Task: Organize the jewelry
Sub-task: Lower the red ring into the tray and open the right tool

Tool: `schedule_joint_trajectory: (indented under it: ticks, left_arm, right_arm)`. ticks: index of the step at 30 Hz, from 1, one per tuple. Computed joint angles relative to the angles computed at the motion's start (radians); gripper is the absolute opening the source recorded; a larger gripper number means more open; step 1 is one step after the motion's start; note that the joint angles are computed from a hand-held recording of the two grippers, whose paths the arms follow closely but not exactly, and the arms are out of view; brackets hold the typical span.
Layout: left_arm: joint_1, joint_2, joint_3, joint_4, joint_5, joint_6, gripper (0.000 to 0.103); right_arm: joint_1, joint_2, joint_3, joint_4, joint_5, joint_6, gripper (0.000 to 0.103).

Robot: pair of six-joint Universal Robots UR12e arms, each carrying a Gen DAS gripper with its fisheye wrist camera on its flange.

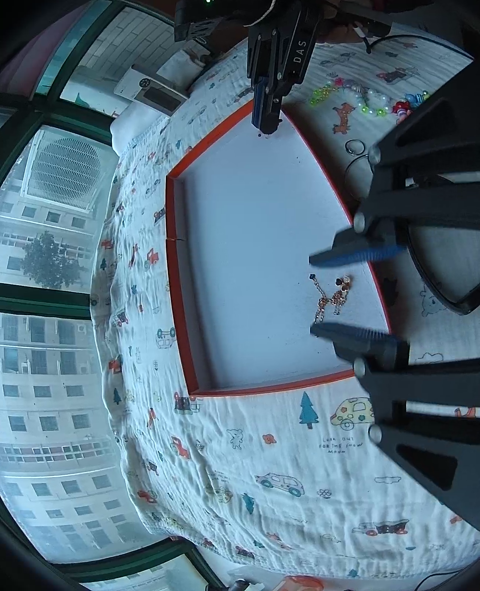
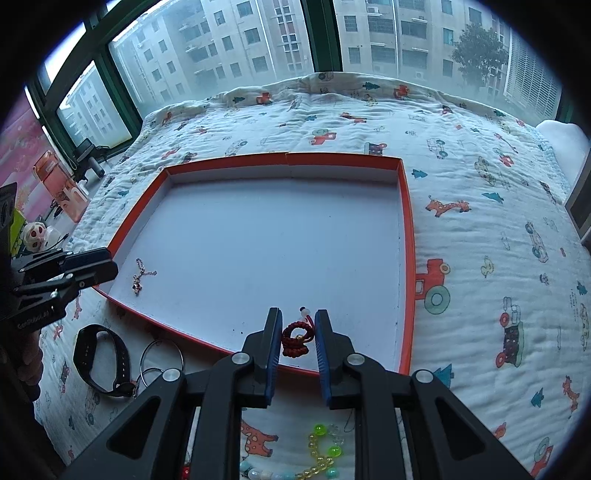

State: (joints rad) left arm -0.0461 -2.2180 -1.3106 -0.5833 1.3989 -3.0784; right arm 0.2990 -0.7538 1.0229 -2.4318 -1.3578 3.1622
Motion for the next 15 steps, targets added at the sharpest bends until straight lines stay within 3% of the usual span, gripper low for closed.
schedule_joint_trajectory:
  ticks: [3, 8, 11, 15]
  left_arm:
    - [0.002, 0.004, -0.008, 0.002, -0.003, -0.003, 0.041]
    - [0.006, 0.033, -0.046, 0.010, -0.012, 0.012, 0.043]
    - [0.006, 0.059, -0.083, 0.032, -0.016, 0.025, 0.061]
    - [0.006, 0.097, -0.139, 0.055, -0.046, 0.078, 0.066]
  right_arm:
    - [0.001, 0.000, 0.001, -0.002, -0.005, -0.003, 0.024]
    - [0.003, -0.020, 0.028, -0.041, -0.017, -0.005, 0.046]
    - [0.004, -0.035, 0.046, -0.067, -0.018, 0.001, 0.053]
    - [0.006, -0.057, 0.077, -0.092, -0.017, 0.003, 0.056]
